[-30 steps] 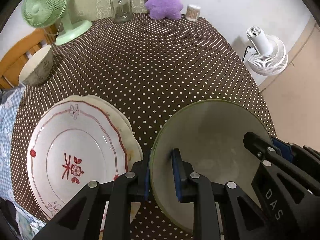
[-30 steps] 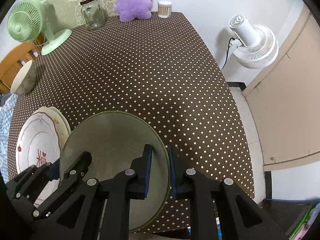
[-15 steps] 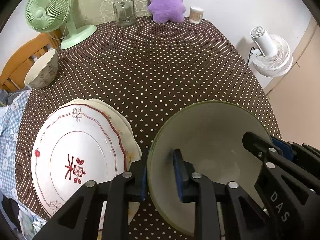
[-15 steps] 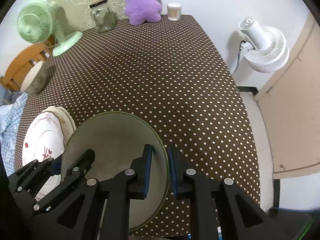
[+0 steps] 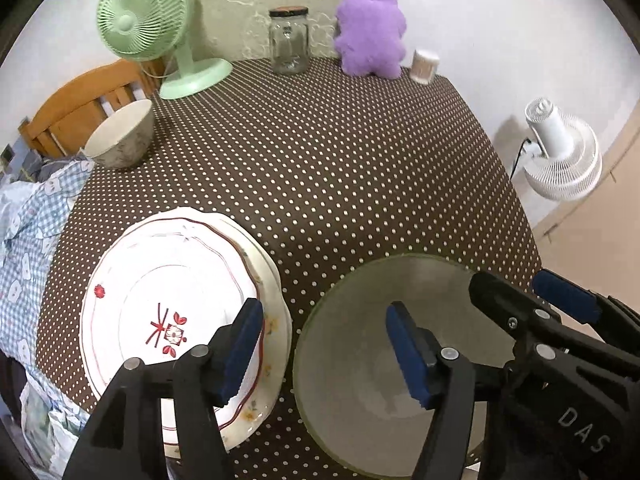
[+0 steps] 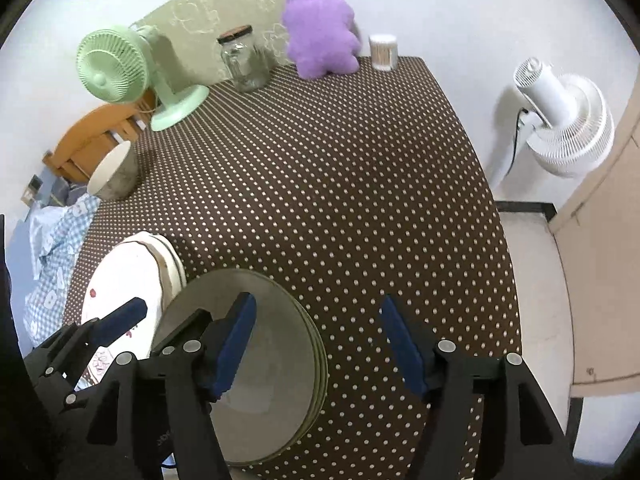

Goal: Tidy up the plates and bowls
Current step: 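Lower the held bowl into the first bowl and open both grippers, then move both grippers to the grey bowl beside the green fan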

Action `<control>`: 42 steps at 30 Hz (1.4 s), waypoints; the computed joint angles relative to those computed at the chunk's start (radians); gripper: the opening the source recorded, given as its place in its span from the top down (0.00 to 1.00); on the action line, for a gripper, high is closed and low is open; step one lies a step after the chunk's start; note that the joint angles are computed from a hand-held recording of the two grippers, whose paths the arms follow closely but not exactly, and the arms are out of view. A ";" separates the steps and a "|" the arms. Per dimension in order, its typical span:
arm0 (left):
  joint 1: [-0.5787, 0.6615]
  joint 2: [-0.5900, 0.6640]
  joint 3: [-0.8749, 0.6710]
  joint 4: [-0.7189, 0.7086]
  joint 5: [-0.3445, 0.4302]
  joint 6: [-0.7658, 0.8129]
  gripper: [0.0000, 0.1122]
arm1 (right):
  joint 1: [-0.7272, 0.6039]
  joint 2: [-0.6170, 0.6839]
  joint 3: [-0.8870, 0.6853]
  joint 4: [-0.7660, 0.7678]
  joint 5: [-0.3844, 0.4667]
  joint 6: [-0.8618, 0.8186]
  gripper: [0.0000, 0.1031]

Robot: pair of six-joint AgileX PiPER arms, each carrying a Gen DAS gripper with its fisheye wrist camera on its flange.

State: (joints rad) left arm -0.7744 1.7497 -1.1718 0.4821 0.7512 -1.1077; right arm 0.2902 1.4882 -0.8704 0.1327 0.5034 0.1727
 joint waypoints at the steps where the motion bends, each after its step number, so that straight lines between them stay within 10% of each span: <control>1: -0.005 -0.007 -0.007 0.016 0.022 -0.016 0.41 | -0.005 -0.005 -0.005 0.026 0.000 -0.038 0.33; 13: 0.089 -0.140 0.075 0.053 -0.014 0.051 0.41 | 0.182 -0.009 -0.124 -0.298 0.051 0.374 0.17; 26: 0.415 -0.254 0.145 -0.255 -0.161 0.622 0.29 | 0.450 0.192 -0.453 -0.588 0.276 0.836 0.11; 42: 0.778 -0.202 0.102 -0.580 -0.189 1.239 0.29 | 0.573 0.574 -0.994 -0.594 0.477 0.909 0.11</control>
State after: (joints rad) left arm 0.0034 1.5472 -1.0699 -0.0982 0.5626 0.1317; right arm 0.8633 2.0624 -1.8645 -0.4611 0.9805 1.0818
